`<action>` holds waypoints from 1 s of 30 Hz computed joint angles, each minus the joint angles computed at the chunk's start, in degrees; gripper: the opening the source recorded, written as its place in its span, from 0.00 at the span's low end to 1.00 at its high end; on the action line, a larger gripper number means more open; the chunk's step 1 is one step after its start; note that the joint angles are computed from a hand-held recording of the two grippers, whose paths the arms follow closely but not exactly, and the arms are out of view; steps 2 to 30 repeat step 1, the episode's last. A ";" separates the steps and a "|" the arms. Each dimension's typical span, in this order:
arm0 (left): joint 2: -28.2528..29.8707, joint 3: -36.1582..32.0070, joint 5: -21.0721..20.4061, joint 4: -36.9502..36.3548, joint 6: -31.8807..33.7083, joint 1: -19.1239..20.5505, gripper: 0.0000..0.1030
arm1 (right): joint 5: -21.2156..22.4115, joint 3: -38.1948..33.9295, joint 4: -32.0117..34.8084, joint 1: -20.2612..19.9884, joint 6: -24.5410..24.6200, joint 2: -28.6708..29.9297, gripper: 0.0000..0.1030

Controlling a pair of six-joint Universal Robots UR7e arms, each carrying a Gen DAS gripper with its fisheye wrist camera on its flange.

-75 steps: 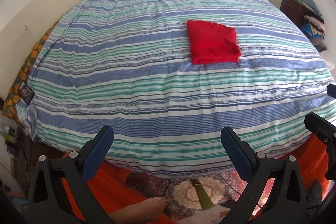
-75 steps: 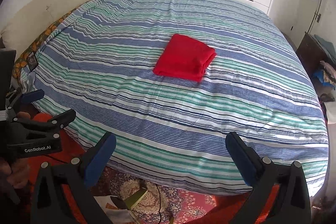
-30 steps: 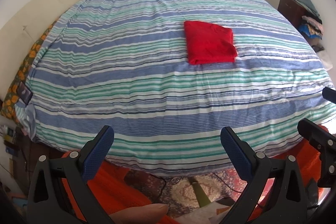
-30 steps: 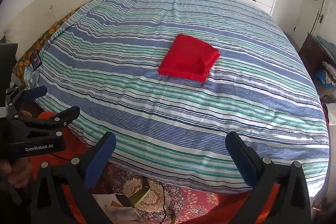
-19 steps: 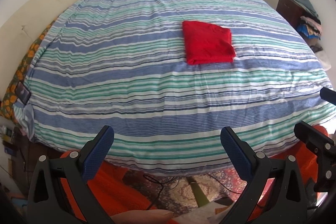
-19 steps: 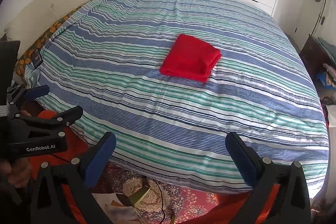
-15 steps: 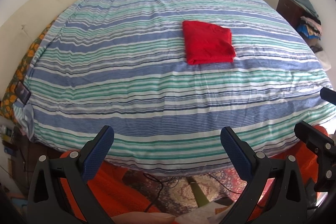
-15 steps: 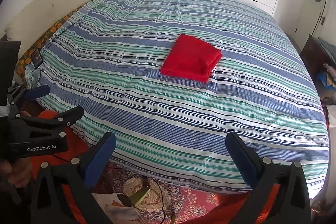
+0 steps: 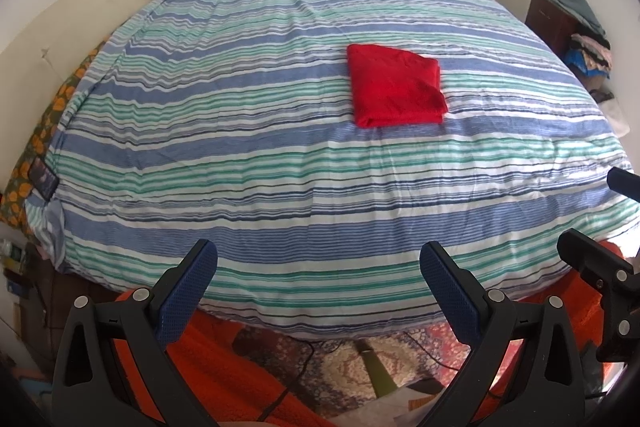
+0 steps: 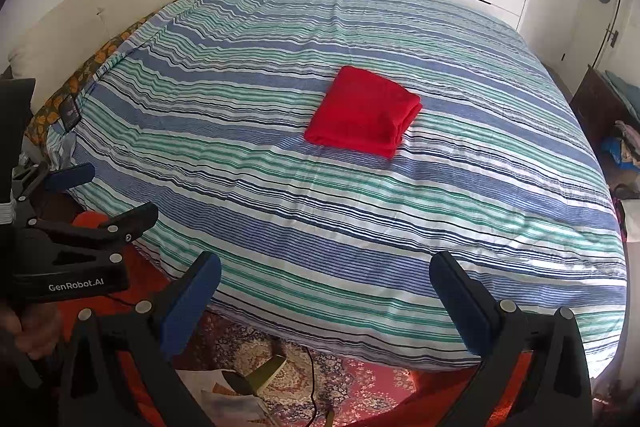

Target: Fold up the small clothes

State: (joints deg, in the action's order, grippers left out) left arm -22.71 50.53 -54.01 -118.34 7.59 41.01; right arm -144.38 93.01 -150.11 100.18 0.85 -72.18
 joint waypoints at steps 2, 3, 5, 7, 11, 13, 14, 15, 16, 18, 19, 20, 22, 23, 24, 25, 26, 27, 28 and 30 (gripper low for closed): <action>0.03 0.03 0.21 -0.21 0.11 -0.06 0.99 | -0.04 -0.02 -0.04 0.02 0.03 -0.01 1.00; 0.03 0.03 0.21 -0.21 0.11 -0.06 0.99 | -0.04 -0.02 -0.04 0.02 0.03 -0.01 1.00; 0.03 0.03 0.21 -0.21 0.11 -0.06 0.99 | -0.04 -0.02 -0.04 0.02 0.03 -0.01 1.00; 0.03 0.03 0.21 -0.21 0.11 -0.06 0.99 | -0.04 -0.02 -0.04 0.02 0.03 -0.01 1.00; 0.03 0.03 0.21 -0.21 0.11 -0.06 0.99 | -0.04 -0.02 -0.04 0.02 0.03 -0.01 1.00; 0.03 0.03 0.21 -0.21 0.11 -0.06 0.99 | -0.04 -0.02 -0.04 0.02 0.03 -0.01 1.00; 0.03 0.03 0.21 -0.21 0.11 -0.06 0.99 | -0.04 -0.02 -0.04 0.02 0.03 -0.01 1.00; 0.03 0.03 0.21 -0.21 0.11 -0.06 0.99 | -0.04 -0.02 -0.04 0.02 0.03 -0.01 1.00; 0.03 0.03 0.21 -0.21 0.11 -0.06 0.99 | -0.04 -0.02 -0.04 0.02 0.03 -0.01 1.00; 0.03 0.03 0.21 -0.21 0.11 -0.06 0.99 | -0.04 -0.02 -0.04 0.02 0.03 -0.01 1.00; 0.03 0.03 0.21 -0.21 0.11 -0.06 0.99 | -0.04 -0.02 -0.04 0.02 0.03 -0.01 1.00; 0.03 0.03 0.21 -0.21 0.11 -0.06 0.99 | -0.04 -0.02 -0.04 0.02 0.03 -0.01 1.00; 0.03 0.03 0.21 -0.21 0.11 -0.06 0.99 | -0.04 -0.02 -0.04 0.02 0.03 -0.01 1.00; 0.03 0.03 0.21 -0.21 0.11 -0.06 0.99 | -0.04 -0.02 -0.04 0.02 0.03 -0.01 1.00; 0.03 0.03 0.21 -0.21 0.11 -0.06 0.99 | -0.04 -0.02 -0.04 0.02 0.03 -0.01 1.00; 0.03 0.03 0.21 -0.21 0.11 -0.06 0.99 | -0.04 -0.02 -0.04 0.02 0.03 -0.01 1.00; 0.03 0.03 0.21 -0.21 0.11 -0.06 0.99 | -0.04 -0.02 -0.04 0.02 0.03 -0.01 1.00; 0.03 0.03 0.21 -0.21 0.11 -0.06 0.99 | -0.04 -0.02 -0.04 0.02 0.03 -0.01 1.00; 0.03 0.03 0.21 -0.21 0.11 -0.06 0.99 | -0.04 -0.02 -0.04 0.02 0.03 -0.01 1.00; 0.03 0.03 0.21 -0.21 0.11 -0.06 0.99 | -0.04 -0.02 -0.04 0.02 0.03 -0.01 1.00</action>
